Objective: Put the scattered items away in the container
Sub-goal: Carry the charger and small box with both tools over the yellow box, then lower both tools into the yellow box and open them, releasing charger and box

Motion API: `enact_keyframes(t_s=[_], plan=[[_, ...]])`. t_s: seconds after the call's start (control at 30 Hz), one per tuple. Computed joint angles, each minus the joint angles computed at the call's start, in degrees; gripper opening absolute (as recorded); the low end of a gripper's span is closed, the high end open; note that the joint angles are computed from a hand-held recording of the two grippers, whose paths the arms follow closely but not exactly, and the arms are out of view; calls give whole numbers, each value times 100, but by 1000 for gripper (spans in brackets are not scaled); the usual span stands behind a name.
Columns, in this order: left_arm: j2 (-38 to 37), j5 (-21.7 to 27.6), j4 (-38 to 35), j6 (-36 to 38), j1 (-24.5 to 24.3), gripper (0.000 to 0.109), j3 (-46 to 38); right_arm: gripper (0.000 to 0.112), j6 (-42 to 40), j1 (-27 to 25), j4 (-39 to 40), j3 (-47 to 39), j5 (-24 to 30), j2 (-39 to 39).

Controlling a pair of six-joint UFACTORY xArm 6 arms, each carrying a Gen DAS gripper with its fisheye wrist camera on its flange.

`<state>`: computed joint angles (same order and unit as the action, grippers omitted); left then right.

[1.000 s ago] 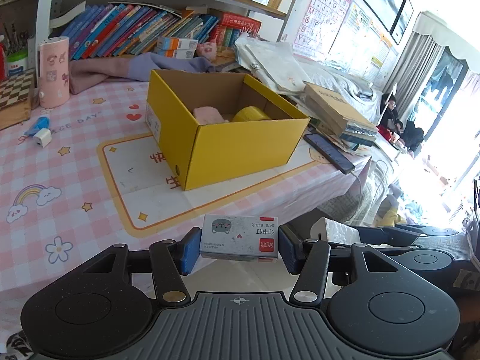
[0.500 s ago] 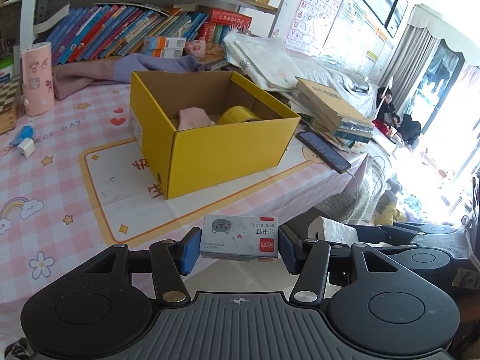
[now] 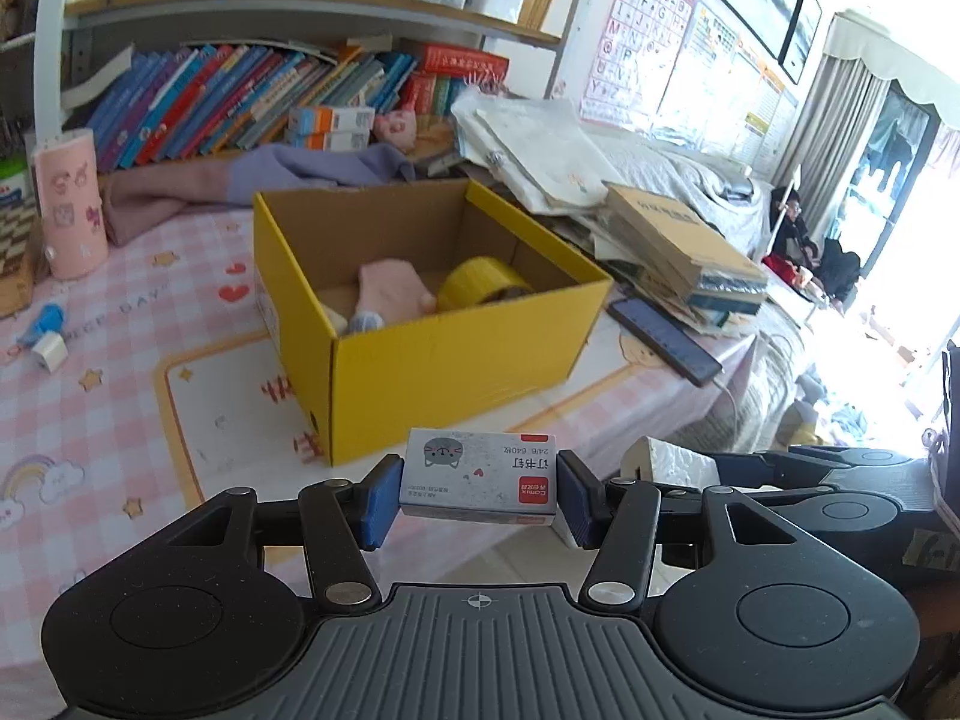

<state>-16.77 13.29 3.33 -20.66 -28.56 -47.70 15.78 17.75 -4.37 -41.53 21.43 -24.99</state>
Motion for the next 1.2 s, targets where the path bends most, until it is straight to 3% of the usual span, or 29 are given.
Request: enact_keyframes(t_s=[0.27,0.57,0.77,0.9,1.2], plan=[[615,-77,1372,-1042,290,54,-850,63,-1389,-276,1007,-740,-652,790],[1520,224,2772,-2220,438,54,-2048,63,-3923,-334,3228,-2051,-793,1886],[2016,632,3054,-2312,424,54,-2642,63,-5029,-458,4214,-2942,-449,2574],[2392,970,2998,-2105,395,54,-3054,63,-5262,-548,4608,-3648,23,3065],[3074,1555,2692,-1721,319,55,-3837,63,-5207,-621,4445,-5182,961,4244]])
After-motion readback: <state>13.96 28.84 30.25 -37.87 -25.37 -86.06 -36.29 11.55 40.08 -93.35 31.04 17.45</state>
